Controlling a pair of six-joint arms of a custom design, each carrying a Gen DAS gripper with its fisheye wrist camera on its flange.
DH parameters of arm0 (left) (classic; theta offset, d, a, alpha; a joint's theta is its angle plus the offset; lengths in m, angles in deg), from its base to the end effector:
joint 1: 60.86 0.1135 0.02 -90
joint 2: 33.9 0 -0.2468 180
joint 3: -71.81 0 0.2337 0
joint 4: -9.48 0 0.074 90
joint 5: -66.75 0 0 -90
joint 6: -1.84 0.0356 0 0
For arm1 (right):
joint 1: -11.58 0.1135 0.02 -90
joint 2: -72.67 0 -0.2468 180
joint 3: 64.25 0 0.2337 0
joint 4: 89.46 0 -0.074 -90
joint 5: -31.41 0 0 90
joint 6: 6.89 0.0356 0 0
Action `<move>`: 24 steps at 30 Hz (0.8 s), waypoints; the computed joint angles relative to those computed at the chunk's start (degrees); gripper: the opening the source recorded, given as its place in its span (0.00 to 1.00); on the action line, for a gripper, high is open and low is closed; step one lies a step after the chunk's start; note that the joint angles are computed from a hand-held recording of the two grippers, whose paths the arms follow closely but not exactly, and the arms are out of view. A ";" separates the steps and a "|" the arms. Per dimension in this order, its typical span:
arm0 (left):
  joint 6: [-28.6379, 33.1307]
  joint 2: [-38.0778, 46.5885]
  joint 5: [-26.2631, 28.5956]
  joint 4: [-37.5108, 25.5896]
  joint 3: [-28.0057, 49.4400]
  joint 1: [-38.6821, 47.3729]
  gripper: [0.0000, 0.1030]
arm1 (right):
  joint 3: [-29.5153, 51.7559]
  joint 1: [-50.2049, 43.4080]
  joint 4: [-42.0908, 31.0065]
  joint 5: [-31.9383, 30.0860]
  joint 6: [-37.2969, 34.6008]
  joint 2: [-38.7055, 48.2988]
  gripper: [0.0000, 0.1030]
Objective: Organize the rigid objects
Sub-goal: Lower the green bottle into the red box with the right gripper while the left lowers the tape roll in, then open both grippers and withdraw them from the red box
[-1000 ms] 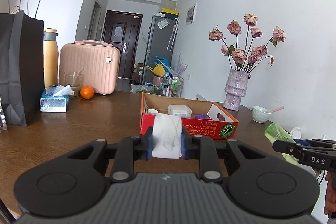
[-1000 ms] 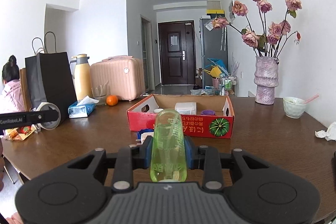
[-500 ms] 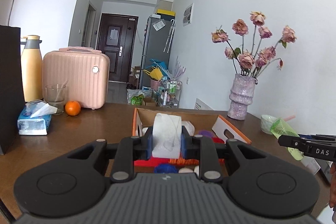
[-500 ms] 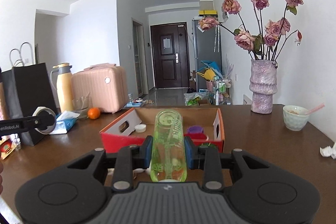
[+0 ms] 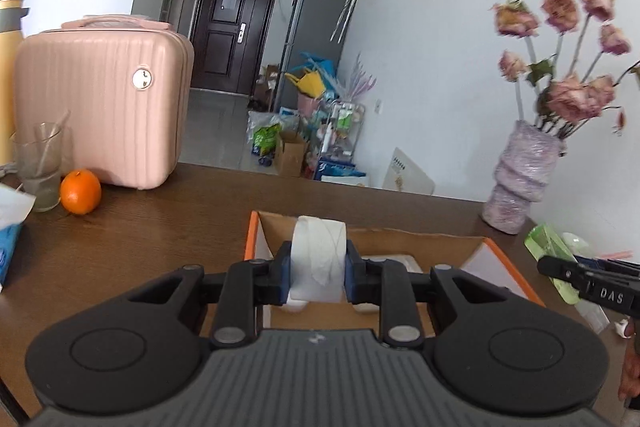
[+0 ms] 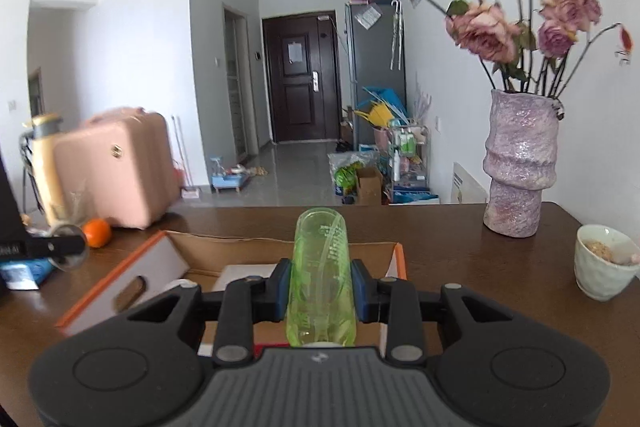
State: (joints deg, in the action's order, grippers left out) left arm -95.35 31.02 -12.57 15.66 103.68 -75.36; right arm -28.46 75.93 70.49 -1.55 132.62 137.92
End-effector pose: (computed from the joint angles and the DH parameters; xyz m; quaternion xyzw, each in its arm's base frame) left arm 0.2002 -0.0586 0.1603 0.1027 0.8435 -0.1759 0.4970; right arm 0.1052 0.1500 0.1517 0.0574 0.8388 0.0104 0.5413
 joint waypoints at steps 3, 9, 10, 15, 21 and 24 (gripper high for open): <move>0.43 17.94 -1.70 2.13 11.45 -0.81 0.24 | 0.31 -13.92 13.11 -12.05 -11.46 7.47 0.29; -0.55 37.07 -1.80 -1.52 26.99 -1.46 0.32 | 9.49 -24.84 15.48 -18.74 -19.24 24.28 0.30; -1.15 38.59 -1.16 -2.07 28.27 -1.17 0.48 | 10.95 -25.64 14.83 -19.66 -19.78 26.12 0.29; -1.02 37.15 -1.99 3.42 24.86 -1.56 0.77 | 12.93 -24.08 16.59 -15.22 -21.22 29.37 0.85; 1.10 35.54 -5.55 4.27 22.89 -4.22 0.80 | 11.13 -24.12 18.74 -17.78 -21.81 27.22 0.83; 0.78 33.64 -5.35 2.42 21.93 -3.95 0.80 | 9.45 -24.20 18.38 -18.25 -20.80 23.69 0.83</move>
State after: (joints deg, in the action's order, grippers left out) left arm -94.57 64.66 -17.92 18.07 125.61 -79.31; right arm -19.01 51.73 88.88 -19.80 111.82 161.62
